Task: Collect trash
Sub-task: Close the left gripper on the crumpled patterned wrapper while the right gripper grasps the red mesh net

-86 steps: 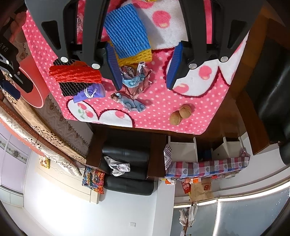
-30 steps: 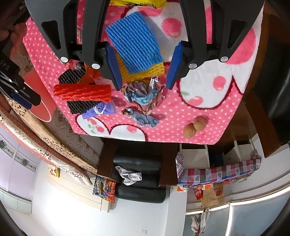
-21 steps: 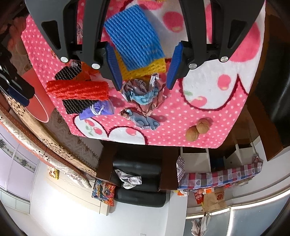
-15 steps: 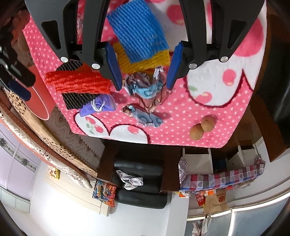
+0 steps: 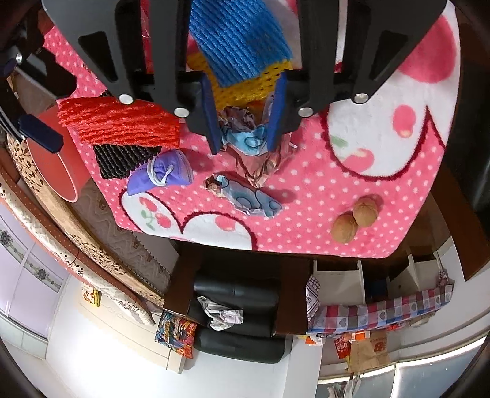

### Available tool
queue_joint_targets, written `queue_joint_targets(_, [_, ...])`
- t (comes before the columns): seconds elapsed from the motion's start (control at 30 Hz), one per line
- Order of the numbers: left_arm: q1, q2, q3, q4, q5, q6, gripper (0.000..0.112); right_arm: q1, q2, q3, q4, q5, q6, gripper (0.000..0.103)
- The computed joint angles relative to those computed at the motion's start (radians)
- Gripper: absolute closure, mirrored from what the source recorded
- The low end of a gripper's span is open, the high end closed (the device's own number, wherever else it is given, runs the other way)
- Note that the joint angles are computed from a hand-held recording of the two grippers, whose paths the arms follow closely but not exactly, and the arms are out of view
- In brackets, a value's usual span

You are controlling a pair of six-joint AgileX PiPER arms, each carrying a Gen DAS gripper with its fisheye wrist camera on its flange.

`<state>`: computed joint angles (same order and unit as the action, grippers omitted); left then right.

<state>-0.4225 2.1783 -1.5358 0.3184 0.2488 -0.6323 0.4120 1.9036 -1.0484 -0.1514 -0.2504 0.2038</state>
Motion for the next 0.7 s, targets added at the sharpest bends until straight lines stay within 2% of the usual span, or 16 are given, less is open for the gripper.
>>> queue_joint_targets(0.1, [0.005, 0.006, -0.003, -0.077, -0.01, 0.078, 0.092, -0.007, 0.008, 0.006, -0.018, -0.019, -0.002, 0.037])
queue_joint_targets(0.3, [0.007, -0.01, 0.025, -0.104, -0.041, 0.1, 0.096, -0.032, 0.022, -0.024, -0.311, 0.023, 0.289, 0.051])
queue_joint_targets(0.5, [0.007, -0.038, 0.061, -0.068, -0.071, 0.062, 0.097, -0.047, 0.012, -0.021, -0.558, 0.023, 0.524, 0.073])
queue_joint_targets(0.57, [0.005, -0.045, 0.07, -0.045, -0.076, 0.04, 0.097, -0.05, 0.009, -0.018, -0.62, 0.025, 0.582, 0.086])
queue_joint_targets(0.67, [0.003, -0.058, 0.085, -0.013, -0.082, 0.004, 0.097, -0.055, 0.004, -0.017, -0.706, 0.021, 0.67, 0.095])
queue_joint_targets(0.7, [0.004, -0.059, 0.087, -0.006, -0.083, -0.002, 0.097, -0.058, 0.004, -0.015, -0.718, 0.017, 0.68, 0.095])
